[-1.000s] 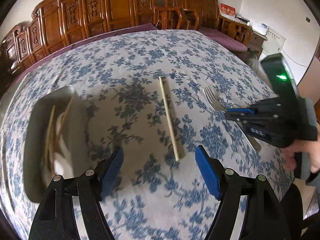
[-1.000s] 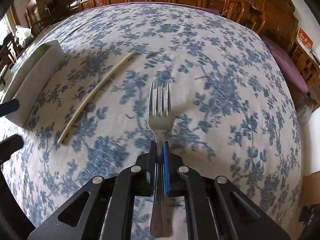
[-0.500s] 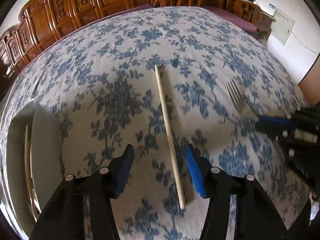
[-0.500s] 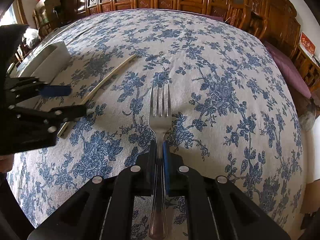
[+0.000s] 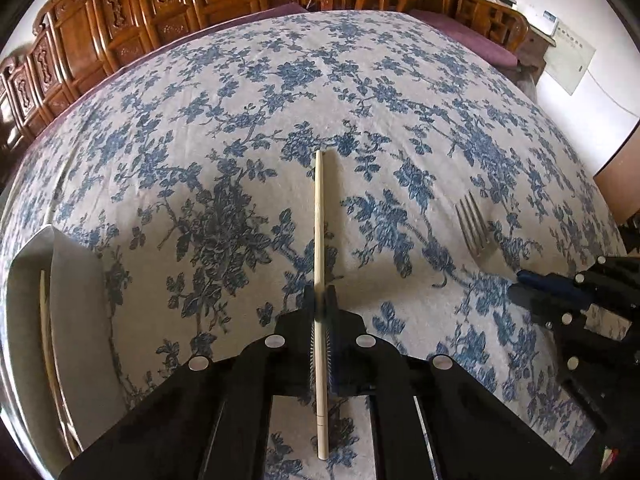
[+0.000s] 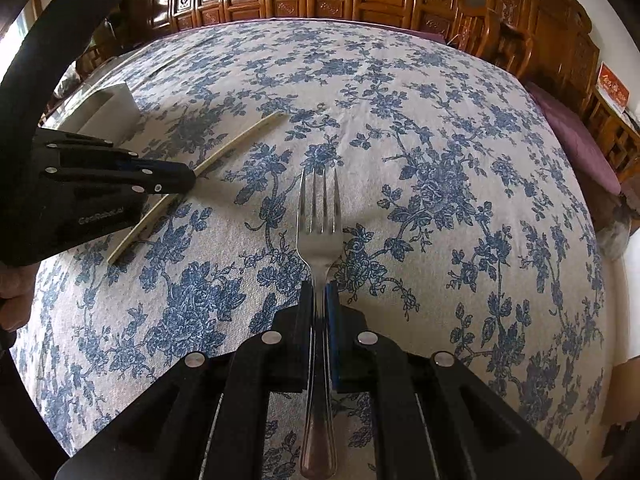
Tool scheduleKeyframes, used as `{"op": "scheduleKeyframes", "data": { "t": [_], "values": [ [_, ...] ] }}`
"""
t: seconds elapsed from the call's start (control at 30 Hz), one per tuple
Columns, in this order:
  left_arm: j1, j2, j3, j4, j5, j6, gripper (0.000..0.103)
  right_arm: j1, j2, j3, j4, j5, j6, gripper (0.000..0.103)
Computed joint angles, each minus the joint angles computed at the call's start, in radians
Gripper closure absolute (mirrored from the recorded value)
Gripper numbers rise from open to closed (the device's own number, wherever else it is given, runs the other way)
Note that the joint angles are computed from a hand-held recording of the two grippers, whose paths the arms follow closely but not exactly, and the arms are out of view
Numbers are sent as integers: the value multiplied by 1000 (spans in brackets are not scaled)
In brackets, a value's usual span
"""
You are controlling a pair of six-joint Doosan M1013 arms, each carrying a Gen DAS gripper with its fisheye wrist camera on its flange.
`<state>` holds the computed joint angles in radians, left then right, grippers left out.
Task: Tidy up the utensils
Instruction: 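Grasp the wooden chopstick with the left gripper and lift it, then carry the wooden chopstick into the grey tray and open the left gripper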
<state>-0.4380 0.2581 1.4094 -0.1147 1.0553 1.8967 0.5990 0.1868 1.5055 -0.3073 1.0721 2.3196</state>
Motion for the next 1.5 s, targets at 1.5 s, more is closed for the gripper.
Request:
{"op": "scheduleKeyframes", "data": {
  "t": [1.5],
  "values": [
    [291,-176,-23,-180,10,185,99,186,84,-351,-190,118,12,95]
  ]
}}
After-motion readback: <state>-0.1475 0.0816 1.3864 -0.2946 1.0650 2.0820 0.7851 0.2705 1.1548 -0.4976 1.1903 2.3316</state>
